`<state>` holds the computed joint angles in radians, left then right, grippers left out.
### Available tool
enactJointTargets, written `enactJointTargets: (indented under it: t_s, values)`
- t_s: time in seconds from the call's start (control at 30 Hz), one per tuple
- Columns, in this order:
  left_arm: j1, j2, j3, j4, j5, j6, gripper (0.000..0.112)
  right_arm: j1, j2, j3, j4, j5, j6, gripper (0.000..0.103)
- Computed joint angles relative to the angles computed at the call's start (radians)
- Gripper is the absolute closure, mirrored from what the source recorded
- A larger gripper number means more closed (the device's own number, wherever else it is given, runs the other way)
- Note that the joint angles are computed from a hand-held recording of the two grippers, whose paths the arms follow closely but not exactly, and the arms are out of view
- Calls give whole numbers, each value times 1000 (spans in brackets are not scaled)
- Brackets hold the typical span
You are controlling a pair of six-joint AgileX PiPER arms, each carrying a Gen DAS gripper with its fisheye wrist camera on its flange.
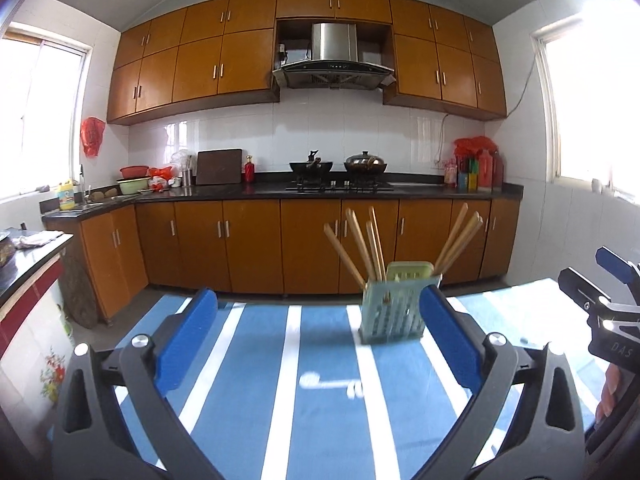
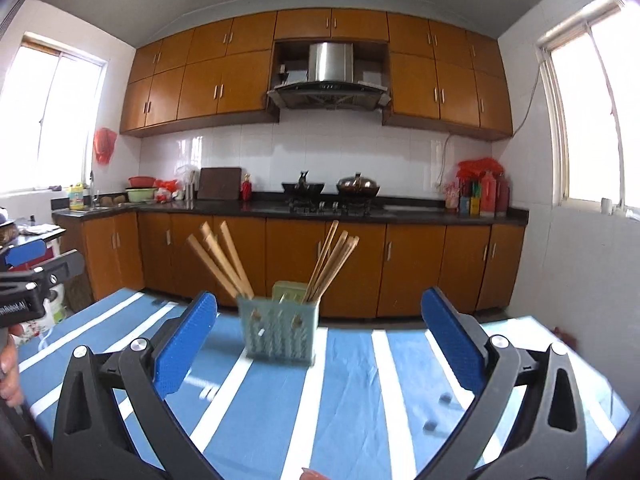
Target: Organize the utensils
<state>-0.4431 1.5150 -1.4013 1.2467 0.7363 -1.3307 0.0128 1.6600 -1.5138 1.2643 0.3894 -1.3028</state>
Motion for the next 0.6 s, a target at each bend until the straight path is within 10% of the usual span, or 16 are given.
enactJointTargets:
  t_s: [0.6]
  values:
    - [-158, -67, 317, 197, 152, -378, 13, -8, -106, 318, 137, -6, -185, 2]
